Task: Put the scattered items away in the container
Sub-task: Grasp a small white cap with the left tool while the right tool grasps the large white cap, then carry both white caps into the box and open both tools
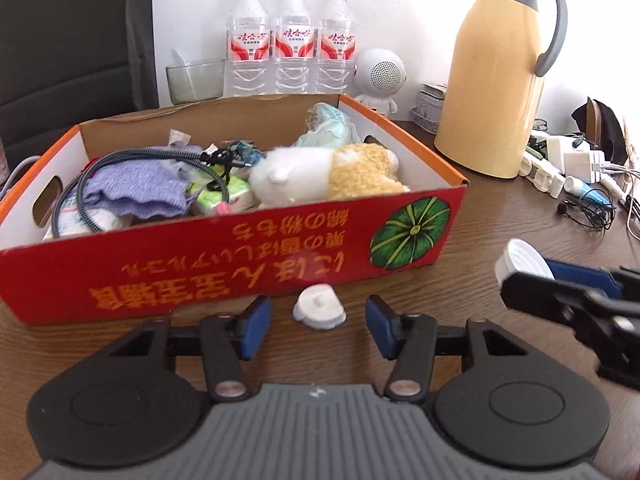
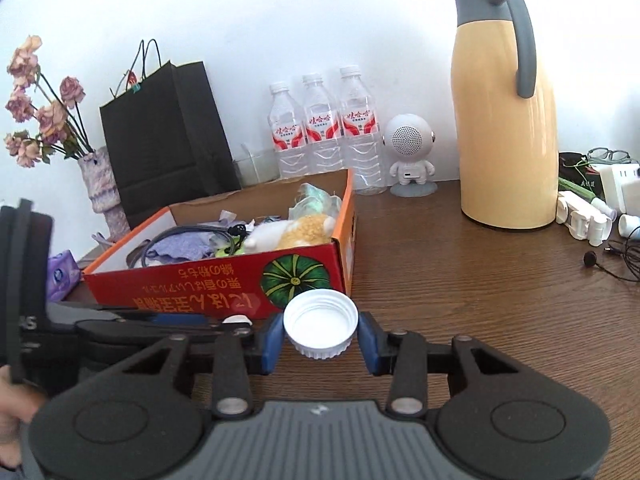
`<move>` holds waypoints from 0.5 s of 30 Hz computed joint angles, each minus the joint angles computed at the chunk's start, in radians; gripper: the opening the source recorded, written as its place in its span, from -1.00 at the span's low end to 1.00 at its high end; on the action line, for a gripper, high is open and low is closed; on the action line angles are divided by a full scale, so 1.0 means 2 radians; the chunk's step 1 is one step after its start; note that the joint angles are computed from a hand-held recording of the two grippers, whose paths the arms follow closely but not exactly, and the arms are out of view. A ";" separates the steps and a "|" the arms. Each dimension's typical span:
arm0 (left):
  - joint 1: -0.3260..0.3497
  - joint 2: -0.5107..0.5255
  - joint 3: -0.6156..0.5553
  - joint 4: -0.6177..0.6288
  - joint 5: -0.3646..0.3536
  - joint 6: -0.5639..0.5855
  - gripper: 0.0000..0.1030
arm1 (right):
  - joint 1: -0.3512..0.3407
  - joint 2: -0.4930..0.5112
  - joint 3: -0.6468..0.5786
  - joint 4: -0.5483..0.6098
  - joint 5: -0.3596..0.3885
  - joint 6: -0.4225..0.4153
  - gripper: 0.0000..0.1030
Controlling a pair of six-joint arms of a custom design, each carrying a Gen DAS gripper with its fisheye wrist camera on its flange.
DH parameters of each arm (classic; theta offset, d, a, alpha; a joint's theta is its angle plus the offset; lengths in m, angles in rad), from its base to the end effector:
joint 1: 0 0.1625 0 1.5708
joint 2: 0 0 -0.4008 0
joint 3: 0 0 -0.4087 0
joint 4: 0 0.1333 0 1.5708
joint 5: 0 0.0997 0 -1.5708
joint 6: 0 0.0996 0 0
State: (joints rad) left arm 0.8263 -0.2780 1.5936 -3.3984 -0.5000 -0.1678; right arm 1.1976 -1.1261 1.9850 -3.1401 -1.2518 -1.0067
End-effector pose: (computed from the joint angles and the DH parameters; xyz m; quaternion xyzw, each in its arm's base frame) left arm -0.2435 -0.5900 -0.1158 0.1128 0.8344 -0.4129 0.3472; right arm -0.0570 -0.5970 0.2082 0.3408 -0.8624 0.3596 0.1037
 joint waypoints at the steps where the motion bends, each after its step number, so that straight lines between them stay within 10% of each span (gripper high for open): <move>1: 0.001 0.006 -0.010 0.001 0.006 0.002 0.09 | -0.001 -0.002 0.002 0.003 0.005 -0.003 -0.24; 4: 0.005 0.009 -0.022 0.023 0.003 -0.005 -0.03 | 0.000 -0.006 0.009 0.003 0.014 -0.018 -0.24; 6: 0.003 0.018 -0.029 0.020 0.020 0.005 -0.45 | 0.001 -0.005 0.010 0.004 0.010 -0.021 -0.24; 15: -0.022 -0.010 0.043 0.001 0.041 -0.048 -0.48 | 0.000 -0.012 0.022 0.004 0.010 -0.039 -0.24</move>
State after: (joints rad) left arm 0.7825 -0.2976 1.6805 -3.3970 -0.4171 -0.2645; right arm 1.1976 -1.1498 2.0300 -3.1321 -1.2327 -1.0839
